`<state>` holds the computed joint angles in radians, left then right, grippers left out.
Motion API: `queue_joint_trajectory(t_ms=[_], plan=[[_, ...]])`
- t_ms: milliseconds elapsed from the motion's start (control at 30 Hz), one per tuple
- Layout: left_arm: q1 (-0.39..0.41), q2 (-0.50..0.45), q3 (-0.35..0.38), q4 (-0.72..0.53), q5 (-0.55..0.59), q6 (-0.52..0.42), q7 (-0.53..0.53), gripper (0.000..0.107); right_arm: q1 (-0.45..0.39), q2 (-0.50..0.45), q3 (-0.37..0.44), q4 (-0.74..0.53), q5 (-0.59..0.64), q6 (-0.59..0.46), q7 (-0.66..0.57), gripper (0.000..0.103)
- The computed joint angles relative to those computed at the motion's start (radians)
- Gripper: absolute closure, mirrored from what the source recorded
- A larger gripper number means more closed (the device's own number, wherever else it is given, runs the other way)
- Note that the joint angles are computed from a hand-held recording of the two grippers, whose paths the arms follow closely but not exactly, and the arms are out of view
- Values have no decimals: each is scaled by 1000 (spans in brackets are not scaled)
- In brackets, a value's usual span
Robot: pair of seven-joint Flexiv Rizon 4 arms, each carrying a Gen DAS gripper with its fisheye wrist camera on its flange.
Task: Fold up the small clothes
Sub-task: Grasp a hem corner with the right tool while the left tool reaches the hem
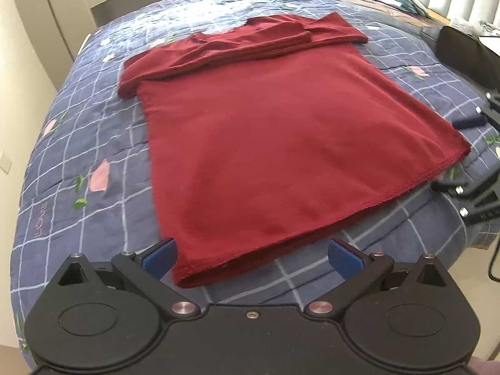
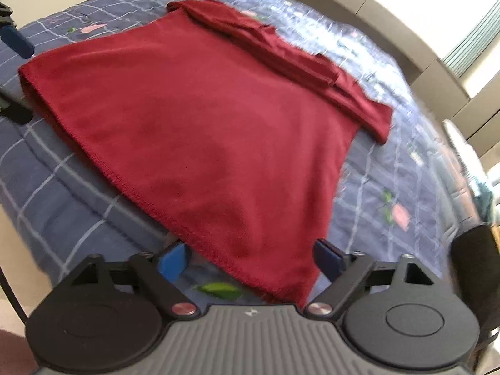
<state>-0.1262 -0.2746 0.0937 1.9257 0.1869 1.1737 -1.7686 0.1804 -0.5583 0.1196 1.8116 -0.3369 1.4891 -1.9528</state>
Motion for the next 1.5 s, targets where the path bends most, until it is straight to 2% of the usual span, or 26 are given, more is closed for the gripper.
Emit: queue_joint_trajectory(t_ms=[67,133,267,333,433,533,700,833,933,1100,1167,1200,1300,1367,1400,1500], plan=[[2,-7,-8,-3,-5,4,17,5,-23,-13,33,-26,12,-18,-15,28],[1,-18,-13,-12,-5,5,38,4,-94,-28,135,-66,56,-73,-83,55],[-8,-34,-16,-31,-3,6,72,4,-207,-42,307,-159,202,-205,-212,61],[-15,-44,-14,-43,5,5,87,4,-213,-44,323,-194,252,-248,-226,74],[-33,-64,-6,-67,30,-5,104,4,-202,-55,320,-254,312,-311,-233,88],[-48,-88,2,-95,57,-18,121,4,-193,-70,312,-319,375,-378,-236,90],[-59,-126,16,-142,84,-36,143,6,-163,-94,272,-415,462,-463,-231,91],[-54,-141,24,-169,78,-104,173,21,-136,-104,233,-459,512,-500,-260,91],[-32,-122,23,-138,57,-90,171,25,-119,-108,209,-478,535,-525,-280,91],[-30,-97,48,-124,83,-115,120,36,-101,-115,181,-501,554,-561,-288,91],[-36,-95,60,-130,122,-124,96,44,-96,-118,172,-506,556,-572,-289,90],[-39,-96,65,-136,141,-130,84,46,-93,-119,168,-507,556,-576,-289,88],[-32,-102,68,-149,168,-133,57,49,-92,-121,162,-511,555,-607,-289,71],[-17,-102,58,-146,158,-111,52,62,-109,-122,176,-523,574,-660,-308,65],[-10,-101,53,-143,147,-101,54,64,-110,-118,175,-521,577,-673,-318,59],[4,-101,43,-135,123,-66,60,80,-98,-97,157,-481,564,-667,-354,44]])
